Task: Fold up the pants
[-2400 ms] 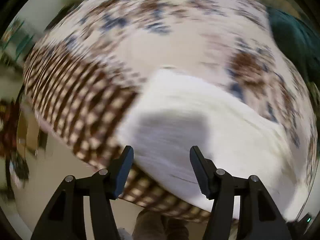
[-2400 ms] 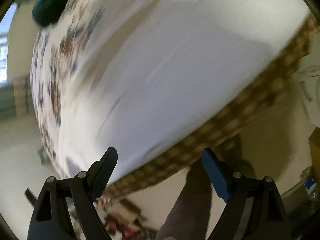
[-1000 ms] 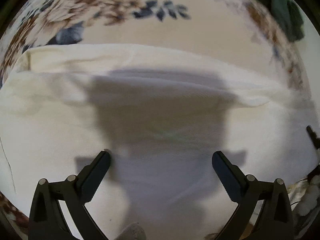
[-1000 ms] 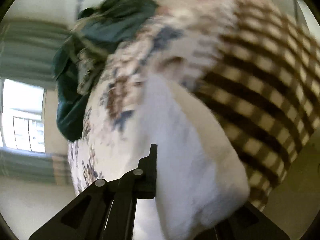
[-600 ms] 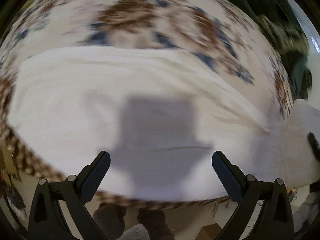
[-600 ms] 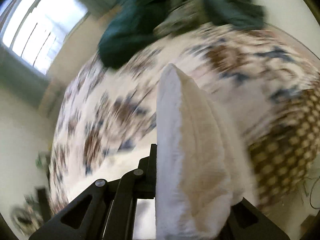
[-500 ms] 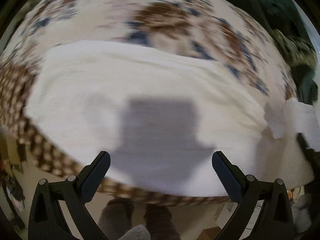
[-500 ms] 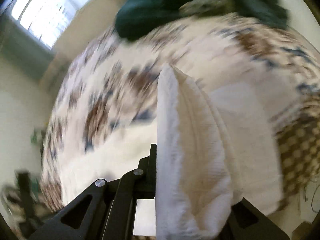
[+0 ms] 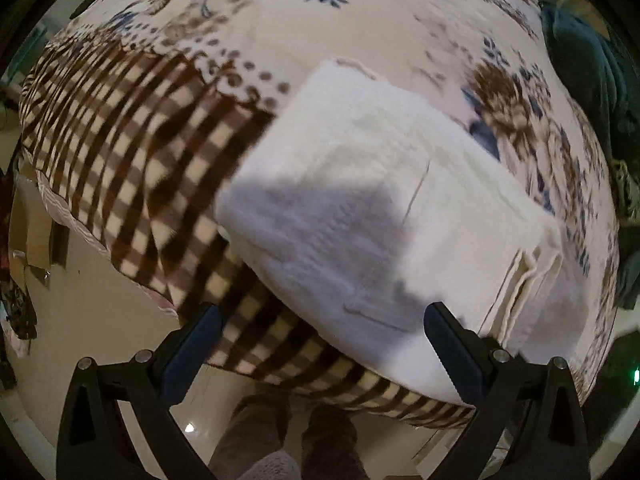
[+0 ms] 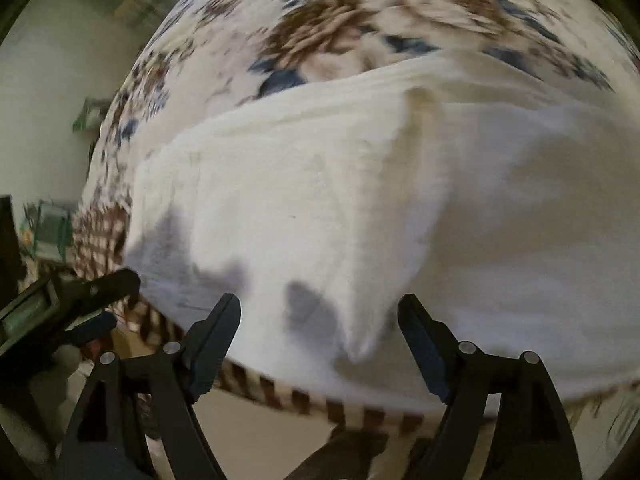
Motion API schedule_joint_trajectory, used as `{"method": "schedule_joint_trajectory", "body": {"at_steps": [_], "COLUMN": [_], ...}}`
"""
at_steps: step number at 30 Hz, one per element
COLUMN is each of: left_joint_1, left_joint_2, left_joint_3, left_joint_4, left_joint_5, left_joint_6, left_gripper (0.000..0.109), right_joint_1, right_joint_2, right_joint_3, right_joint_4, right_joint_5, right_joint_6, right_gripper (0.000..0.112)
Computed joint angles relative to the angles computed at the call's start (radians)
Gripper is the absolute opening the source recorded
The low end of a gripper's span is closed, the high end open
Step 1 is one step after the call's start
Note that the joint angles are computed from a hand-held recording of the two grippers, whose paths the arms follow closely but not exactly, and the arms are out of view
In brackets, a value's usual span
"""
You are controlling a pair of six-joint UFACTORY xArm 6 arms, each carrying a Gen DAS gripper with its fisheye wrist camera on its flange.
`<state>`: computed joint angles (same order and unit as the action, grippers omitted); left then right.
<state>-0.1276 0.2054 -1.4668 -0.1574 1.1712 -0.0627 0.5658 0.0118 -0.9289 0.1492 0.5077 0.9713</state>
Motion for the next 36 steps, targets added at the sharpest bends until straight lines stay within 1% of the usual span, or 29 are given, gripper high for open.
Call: {"method": "schedule_joint_trajectory", "body": {"at_steps": [2,3,5,6,7,9,12,13,15,16,17,18,19,20,21,23,24,26,28,29,31,32,33,34,35,36], "left_joint_1": [-0.004,-0.015,-0.051,-0.084,-0.108,-0.158,-0.243,-0.263,-0.315,-0.347,-0.374,-0.386,-0.382,-0.359,-0.322,-0.255,-0.229,-0.214,-0.208,-0.207,-0.211,-0.219,-0.233,-0.245,-0.252,-0.260], "left_joint_2": [0.000,-0.001,0.010,0.021,0.031,0.067,0.135,0.142,0.160,0.191,0.228,0.252,0.261,0.270,0.281,0.257,0.229,0.186,0.129,0.106,0.070,0.056,0.046,0.048,0.051,0.057], "left_joint_3": [-0.020,-0.027,-0.053,-0.068,-0.079,-0.114,-0.184,-0.186,-0.182,-0.203,-0.235,-0.252,-0.251,-0.251,-0.263,-0.238,-0.217,-0.190,-0.148,-0.125,-0.085,-0.059,-0.040,-0.030,-0.025,-0.021], "left_joint_4": [-0.021,-0.037,-0.069,-0.083,-0.092,-0.130,-0.175,-0.177,-0.151,-0.100,-0.007,0.082,0.134,0.144,0.113,-0.017,-0.032,-0.019,-0.007,-0.023,-0.077,-0.100,-0.112,-0.127,-0.139,-0.151], "left_joint_5": [-0.010,-0.017,-0.007,-0.001,0.004,0.024,0.039,0.025,-0.012,-0.016,-0.007,-0.001,-0.005,-0.005,0.012,0.018,0.016,0.018,0.023,0.025,0.049,0.053,0.050,0.054,0.062,0.064], "left_joint_6": [0.023,0.041,0.083,0.102,0.111,0.121,0.103,0.104,0.102,0.097,0.068,0.027,-0.004,-0.020,-0.038,-0.038,-0.058,-0.053,-0.054,-0.054,-0.028,-0.009,-0.003,0.009,0.015,0.022], "left_gripper": [0.103,0.103,0.103,0.103,0.103,0.103,0.103,0.103,0.103,0.103,0.103,0.103,0.103,0.103,0.103,0.103,0.103,0.103,0.103,0.103,0.102,0.100,0.093,0.083,0.079,0.063], "right_joint_1": [-0.011,-0.027,-0.061,-0.089,-0.112,-0.191,-0.268,-0.294,-0.323,-0.346,-0.364,-0.372,-0.385,-0.391,-0.406,-0.424,-0.424,-0.426,-0.415,-0.407,-0.388,-0.381,-0.369,-0.357,-0.352,-0.342], "right_joint_2": [-0.105,-0.197,-0.310,-0.392,-0.435,-0.514,-0.546,-0.551,-0.522,-0.509,-0.478,-0.477,-0.460,-0.446,-0.448,-0.492,-0.500,-0.551,-0.610,-0.637,-0.688,-0.698,-0.711,-0.723,-0.721,-0.718], "right_joint_3": [0.084,0.162,0.240,0.309,0.344,0.393,0.412,0.422,0.400,0.400,0.383,0.384,0.375,0.365,0.371,0.399,0.406,0.448,0.506,0.539,0.618,0.644,0.683,0.707,0.718,0.732], "right_joint_4": [-0.042,-0.066,-0.082,-0.077,-0.072,-0.078,-0.102,-0.111,-0.124,-0.123,-0.115,-0.109,-0.101,-0.096,-0.089,-0.061,-0.043,0.042,0.148,0.204,0.351,0.411,0.489,0.526,0.544,0.557], "right_joint_5": [0.023,0.050,0.116,0.149,0.169,0.254,0.315,0.317,0.320,0.319,0.310,0.314,0.318,0.323,0.324,0.344,0.343,0.332,0.285,0.249,0.167,0.146,0.112,0.086,0.077,0.052], "right_joint_6": [0.114,0.191,0.260,0.294,0.301,0.277,0.232,0.209,0.179,0.149,0.126,0.118,0.107,0.105,0.096,0.074,0.071,0.056,0.049,0.049,0.056,0.058,0.071,0.079,0.085,0.104], "right_gripper": [0.083,0.083,0.083,0.083,0.083,0.083,0.083,0.083,0.083,0.083,0.083,0.083,0.083,0.083,0.083,0.083,0.083,0.083,0.082,0.080,0.063,0.061,0.059,0.059,0.059,0.059]}}
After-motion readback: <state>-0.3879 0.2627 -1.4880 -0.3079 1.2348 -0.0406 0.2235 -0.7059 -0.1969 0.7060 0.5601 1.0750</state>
